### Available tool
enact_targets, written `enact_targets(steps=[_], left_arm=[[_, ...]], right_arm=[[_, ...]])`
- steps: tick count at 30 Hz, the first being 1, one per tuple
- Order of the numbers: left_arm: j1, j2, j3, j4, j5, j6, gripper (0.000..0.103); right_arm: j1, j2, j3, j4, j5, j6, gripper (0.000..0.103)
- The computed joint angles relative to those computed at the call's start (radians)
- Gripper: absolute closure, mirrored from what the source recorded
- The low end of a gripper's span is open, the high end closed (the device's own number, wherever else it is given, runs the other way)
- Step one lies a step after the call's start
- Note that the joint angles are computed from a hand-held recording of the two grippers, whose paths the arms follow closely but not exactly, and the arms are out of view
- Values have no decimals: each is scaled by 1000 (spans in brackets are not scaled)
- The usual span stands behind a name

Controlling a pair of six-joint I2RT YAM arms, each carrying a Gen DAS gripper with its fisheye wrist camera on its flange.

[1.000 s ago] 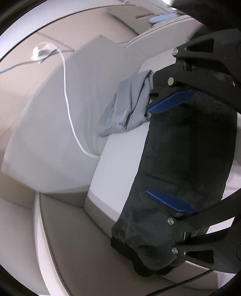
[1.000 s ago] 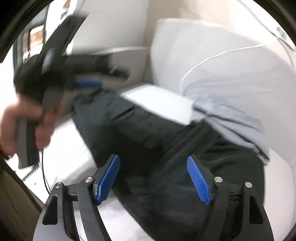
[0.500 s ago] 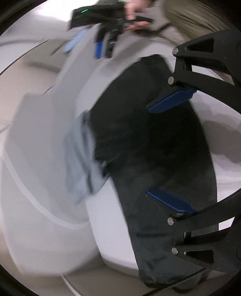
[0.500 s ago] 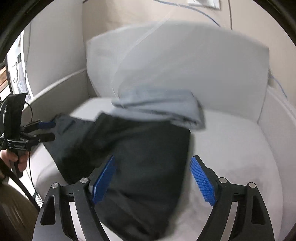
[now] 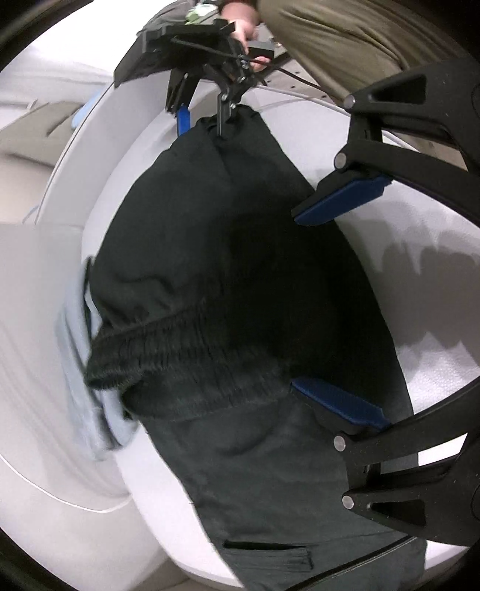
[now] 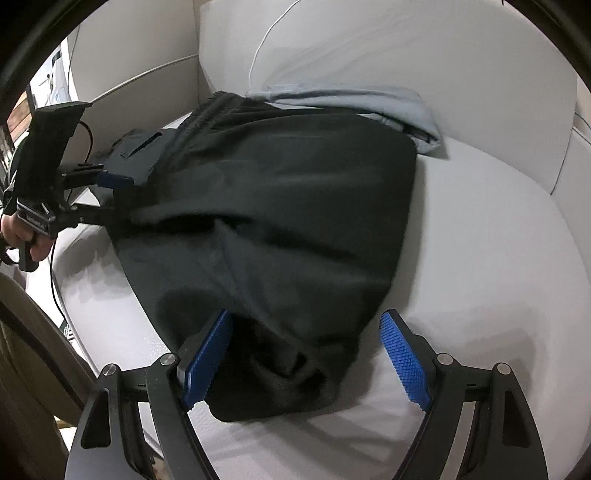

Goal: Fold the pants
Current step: 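Close both tools on the folded pants, then open the right tool and release the folded pants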

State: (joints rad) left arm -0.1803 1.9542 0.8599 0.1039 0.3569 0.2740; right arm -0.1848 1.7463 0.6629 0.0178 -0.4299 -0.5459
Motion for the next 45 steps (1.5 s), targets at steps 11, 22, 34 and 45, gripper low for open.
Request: enact_targets(steps=[11,22,34,45], left_arm=[[-5,-26,7,-10,-17,-36,55],[65,-164,-50,23,100,-143,57],[40,-72,-101,18,40,3,57],[84,-231,-87,5,73,-99,23]], right_arm=[[-22,37,-13,115,17,-15,90],[-84,-45,-96,236,-68,-18,97],[-130,56,-116,277,-129,-112,96],[-261,-72,-75,74,-285,-106,45]])
